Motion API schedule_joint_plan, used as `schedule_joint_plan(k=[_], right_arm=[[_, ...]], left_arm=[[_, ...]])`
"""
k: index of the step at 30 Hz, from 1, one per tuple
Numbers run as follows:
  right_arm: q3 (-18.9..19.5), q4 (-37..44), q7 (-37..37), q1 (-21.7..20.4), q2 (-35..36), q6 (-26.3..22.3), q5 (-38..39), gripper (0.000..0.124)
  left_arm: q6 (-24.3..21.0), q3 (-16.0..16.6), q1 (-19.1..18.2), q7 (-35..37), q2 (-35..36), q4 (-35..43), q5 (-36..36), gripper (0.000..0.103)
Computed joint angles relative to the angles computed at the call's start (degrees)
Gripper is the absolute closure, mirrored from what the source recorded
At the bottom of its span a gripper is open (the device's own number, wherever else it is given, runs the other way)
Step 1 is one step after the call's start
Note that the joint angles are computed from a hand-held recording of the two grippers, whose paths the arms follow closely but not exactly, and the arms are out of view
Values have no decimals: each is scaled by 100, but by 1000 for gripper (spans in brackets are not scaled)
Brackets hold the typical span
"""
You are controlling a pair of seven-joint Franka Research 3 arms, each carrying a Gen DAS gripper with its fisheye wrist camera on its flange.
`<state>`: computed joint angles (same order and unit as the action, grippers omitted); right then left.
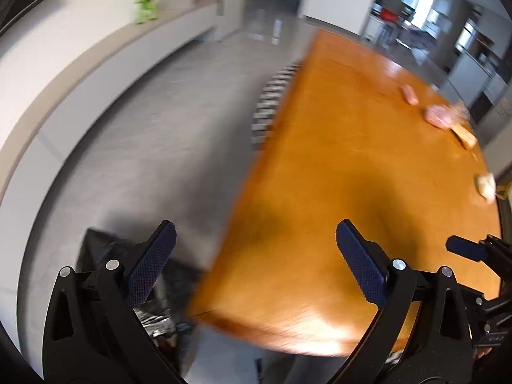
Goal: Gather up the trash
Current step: 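Swing both tools back over the table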
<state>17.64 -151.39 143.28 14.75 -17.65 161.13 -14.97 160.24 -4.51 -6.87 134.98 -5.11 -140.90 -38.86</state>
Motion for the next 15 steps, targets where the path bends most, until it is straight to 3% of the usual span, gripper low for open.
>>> schedule_joint_plan(k=[8,15], right_arm=[[-334,-1266,90,-666,-1736,-570,437,56],[-638,-1891,-139,-1873,-3157,-1565,448,56]], left_arm=[[-458,-596,-474,-406,432,847,399,6],[-822,-1097,-765,-1095,1115,1967,1146,6]])
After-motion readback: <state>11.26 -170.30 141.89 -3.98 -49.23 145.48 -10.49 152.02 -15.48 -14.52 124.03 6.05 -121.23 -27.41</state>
